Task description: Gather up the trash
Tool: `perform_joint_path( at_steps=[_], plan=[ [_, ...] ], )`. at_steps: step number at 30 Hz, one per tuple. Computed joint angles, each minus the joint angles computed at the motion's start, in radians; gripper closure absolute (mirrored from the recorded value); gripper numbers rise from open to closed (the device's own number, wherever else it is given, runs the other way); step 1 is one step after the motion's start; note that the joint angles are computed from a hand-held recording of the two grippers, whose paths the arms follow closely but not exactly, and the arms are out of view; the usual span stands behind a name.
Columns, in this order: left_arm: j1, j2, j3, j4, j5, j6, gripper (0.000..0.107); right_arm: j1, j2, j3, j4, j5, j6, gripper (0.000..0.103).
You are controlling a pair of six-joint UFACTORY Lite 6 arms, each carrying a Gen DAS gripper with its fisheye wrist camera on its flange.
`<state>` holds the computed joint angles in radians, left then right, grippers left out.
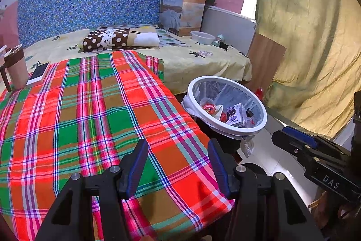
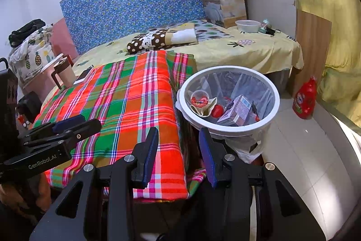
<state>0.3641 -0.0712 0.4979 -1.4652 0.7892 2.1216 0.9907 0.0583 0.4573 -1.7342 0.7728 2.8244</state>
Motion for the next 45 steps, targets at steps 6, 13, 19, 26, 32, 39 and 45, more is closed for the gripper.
perform_joint_path(
  at_steps=[6, 13, 19, 26, 32, 39, 45],
  plan=[
    [0.004, 0.002, 0.001, 0.004, 0.001, 0.003, 0.052, 0.006, 0.009, 0.003, 0.002, 0.002, 0.005, 0.063],
    [0.006, 0.005, -0.002, -0.002, 0.006, 0.017, 0.052, 0.012, 0.007, 0.005, 0.014, 0.003, -0.002, 0.063],
    [0.0, 0.0, -0.006, -0.007, 0.0, 0.017, 0.052, 0.009, 0.005, 0.002, 0.008, 0.002, -0.001, 0.063],
    [-0.001, -0.001, -0.006, -0.008, 0.0, 0.018, 0.052, 0.008, 0.008, 0.006, 0.011, 0.0, -0.003, 0.063],
    [-0.01, 0.003, -0.009, -0.023, -0.016, 0.028, 0.052, 0.008, 0.008, 0.007, 0.012, 0.002, -0.004, 0.063],
    [-0.014, 0.003, -0.01, -0.034, -0.022, 0.042, 0.052, 0.006, 0.011, 0.009, 0.014, 0.001, -0.006, 0.063],
    [-0.017, 0.009, -0.009, -0.039, -0.026, 0.047, 0.052, 0.006, 0.013, 0.01, 0.015, 0.001, -0.006, 0.063]
  ],
)
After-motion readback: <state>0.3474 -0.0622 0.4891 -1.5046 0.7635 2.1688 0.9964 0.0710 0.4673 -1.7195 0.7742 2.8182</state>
